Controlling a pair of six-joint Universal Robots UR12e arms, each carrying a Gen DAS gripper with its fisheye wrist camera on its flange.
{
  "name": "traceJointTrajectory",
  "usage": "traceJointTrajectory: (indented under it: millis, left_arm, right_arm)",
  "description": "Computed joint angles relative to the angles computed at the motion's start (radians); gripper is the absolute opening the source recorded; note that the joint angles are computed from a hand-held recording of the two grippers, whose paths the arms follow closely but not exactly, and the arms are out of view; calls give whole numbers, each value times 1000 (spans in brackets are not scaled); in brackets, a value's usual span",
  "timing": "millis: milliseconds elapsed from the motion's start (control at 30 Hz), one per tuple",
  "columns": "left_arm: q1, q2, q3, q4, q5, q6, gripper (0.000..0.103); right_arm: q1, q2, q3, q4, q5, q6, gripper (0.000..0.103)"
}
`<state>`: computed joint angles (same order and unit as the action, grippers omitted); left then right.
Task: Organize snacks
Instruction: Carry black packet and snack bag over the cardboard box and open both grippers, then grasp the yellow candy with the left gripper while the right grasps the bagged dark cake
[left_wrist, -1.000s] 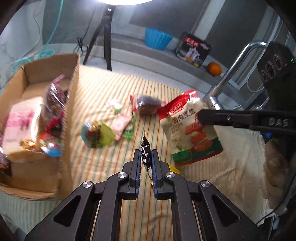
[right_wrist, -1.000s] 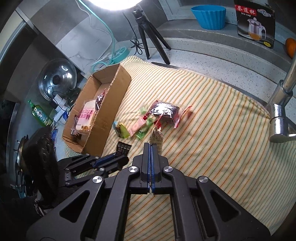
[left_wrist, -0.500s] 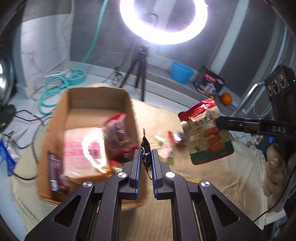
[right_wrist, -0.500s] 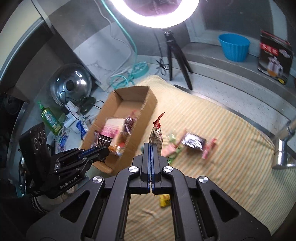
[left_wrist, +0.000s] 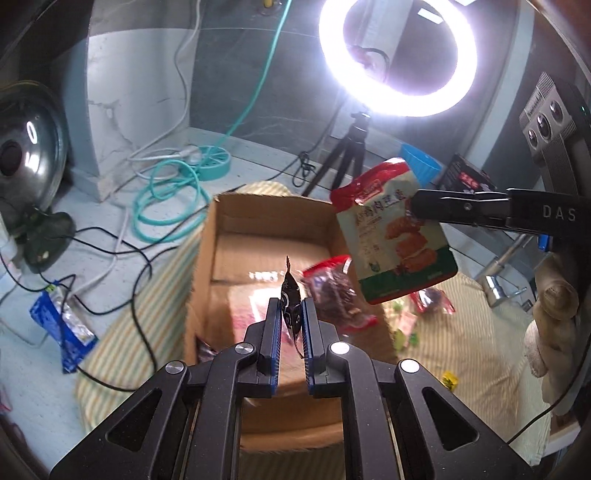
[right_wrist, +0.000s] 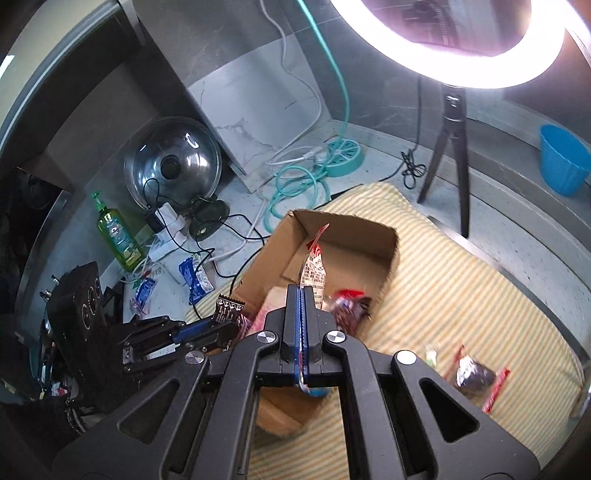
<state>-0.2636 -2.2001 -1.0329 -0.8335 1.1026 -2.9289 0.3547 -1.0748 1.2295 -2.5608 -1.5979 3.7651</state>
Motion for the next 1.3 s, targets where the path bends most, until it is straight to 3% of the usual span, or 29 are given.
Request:
traceJointTrajectory:
  millis: [100, 167, 200, 233, 300, 500, 967, 1133, 1300]
  left_arm:
    - [3, -10, 17, 1, 9, -8, 11]
    - [3, -13, 25, -3, 19, -15, 27]
    - [3, -14, 28, -5, 22, -17, 40]
    - [3, -13, 25, 8, 27, -20, 41]
    - [2, -13, 26, 9, 28, -18, 41]
    - [-1, -7, 16, 5, 1, -14, 41]
    - [-31, 21, -20, -21, -81, 15, 41]
    - [-50, 42, -53, -49, -124, 49, 41]
    - [-75, 67, -95, -94, -150, 111, 41]
  right_arm:
    - [0, 27, -45, 32, 3, -17, 2]
    - [-1, 34, -58, 37, 10, -22, 5]
    - [0, 35, -61, 41, 3, -20, 22]
    - [2, 33, -60, 39, -15, -18, 47]
    - [7, 26, -50, 12, -51, -18, 70]
    - [4, -6, -14, 18, -80, -10, 71]
    - [-29, -159, 227, -7, -119, 102, 71]
    - [-47, -198, 294, 10, -97, 97, 71]
    - [-75, -223, 353, 37, -8, 20, 71]
